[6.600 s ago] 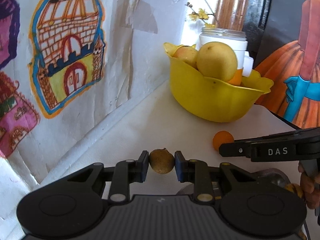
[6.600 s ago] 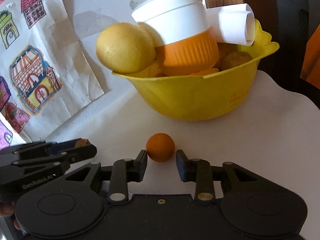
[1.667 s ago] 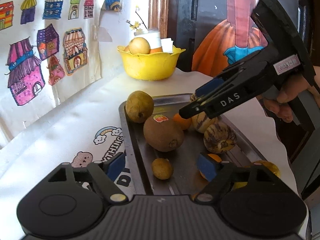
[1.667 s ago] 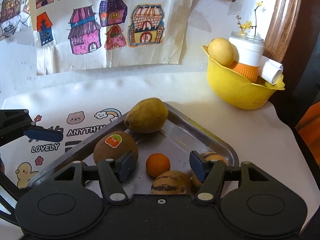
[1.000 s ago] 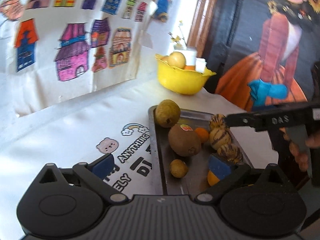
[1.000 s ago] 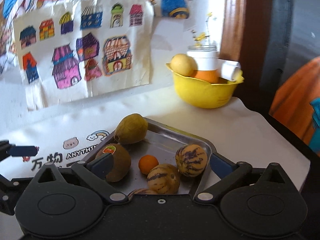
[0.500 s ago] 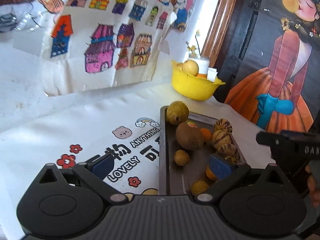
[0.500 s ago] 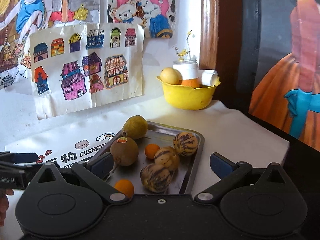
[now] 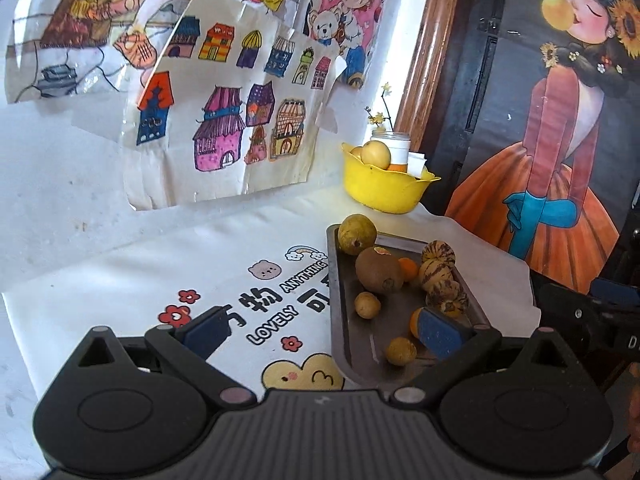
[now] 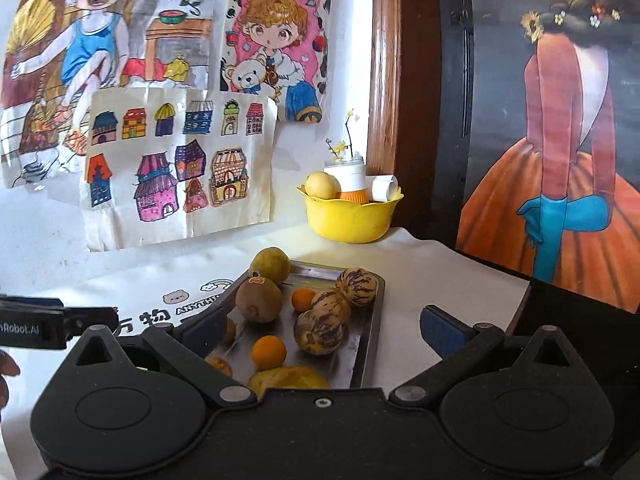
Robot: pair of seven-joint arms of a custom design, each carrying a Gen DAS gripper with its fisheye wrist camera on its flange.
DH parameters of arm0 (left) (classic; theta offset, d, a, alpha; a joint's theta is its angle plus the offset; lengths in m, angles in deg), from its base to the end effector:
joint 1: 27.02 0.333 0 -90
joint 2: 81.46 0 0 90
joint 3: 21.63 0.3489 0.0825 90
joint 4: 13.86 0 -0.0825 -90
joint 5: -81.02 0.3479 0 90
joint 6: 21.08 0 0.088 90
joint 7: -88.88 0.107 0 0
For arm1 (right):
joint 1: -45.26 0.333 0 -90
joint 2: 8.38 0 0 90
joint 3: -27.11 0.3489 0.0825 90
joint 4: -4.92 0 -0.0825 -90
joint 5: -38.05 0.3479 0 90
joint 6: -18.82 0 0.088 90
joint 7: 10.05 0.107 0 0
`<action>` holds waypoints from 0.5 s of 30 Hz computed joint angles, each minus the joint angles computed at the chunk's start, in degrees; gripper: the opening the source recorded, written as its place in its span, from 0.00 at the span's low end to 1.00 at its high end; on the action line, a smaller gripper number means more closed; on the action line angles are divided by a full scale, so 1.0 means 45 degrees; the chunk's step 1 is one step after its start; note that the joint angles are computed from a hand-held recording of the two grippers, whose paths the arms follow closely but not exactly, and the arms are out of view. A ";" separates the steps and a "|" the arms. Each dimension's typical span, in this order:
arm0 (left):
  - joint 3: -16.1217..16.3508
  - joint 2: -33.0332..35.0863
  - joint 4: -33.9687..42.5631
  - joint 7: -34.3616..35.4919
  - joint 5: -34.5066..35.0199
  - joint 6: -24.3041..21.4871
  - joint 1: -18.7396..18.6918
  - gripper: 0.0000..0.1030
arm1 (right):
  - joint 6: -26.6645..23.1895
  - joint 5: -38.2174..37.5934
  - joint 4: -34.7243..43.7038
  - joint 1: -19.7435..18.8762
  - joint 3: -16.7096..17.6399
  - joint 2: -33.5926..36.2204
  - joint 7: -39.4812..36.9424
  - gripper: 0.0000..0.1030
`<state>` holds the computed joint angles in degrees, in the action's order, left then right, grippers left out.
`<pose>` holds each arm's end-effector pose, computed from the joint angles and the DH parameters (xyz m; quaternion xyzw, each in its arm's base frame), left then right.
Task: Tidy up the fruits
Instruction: 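Withdraw both open grippers up and away from the tray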
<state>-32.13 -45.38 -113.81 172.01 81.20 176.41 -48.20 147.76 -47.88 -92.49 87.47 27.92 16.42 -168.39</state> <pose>0.6191 -0.3446 0.4048 -0.4955 0.6989 -0.4795 0.1901 0.5122 0.4380 0.4253 -0.5248 0.6464 -0.4431 0.3324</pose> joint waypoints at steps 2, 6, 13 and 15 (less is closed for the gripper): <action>0.0334 -0.0156 -0.0333 0.0056 -0.0171 0.0348 -0.0261 1.00 | -0.0701 -0.0078 0.0105 0.0359 0.0023 0.0143 0.0030 0.99; 0.0462 -0.0414 -0.0823 0.0224 -0.0332 0.0663 -0.0313 1.00 | -0.1705 -0.0109 0.0380 0.0880 0.0066 0.0405 -0.0042 0.99; 0.0473 -0.0756 -0.1560 0.0444 -0.0641 0.1166 -0.0235 1.00 | -0.3085 -0.0203 0.0682 0.1621 0.0061 0.0721 0.0235 0.99; 0.0322 -0.0844 -0.1714 0.0442 -0.0580 0.1131 -0.0034 1.00 | -0.3422 -0.0135 0.0780 0.1792 0.0069 0.0844 0.0146 0.99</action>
<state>-30.68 -49.18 -121.52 174.00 78.59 181.50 -48.36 132.36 -48.49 -88.98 95.53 28.23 20.22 -167.73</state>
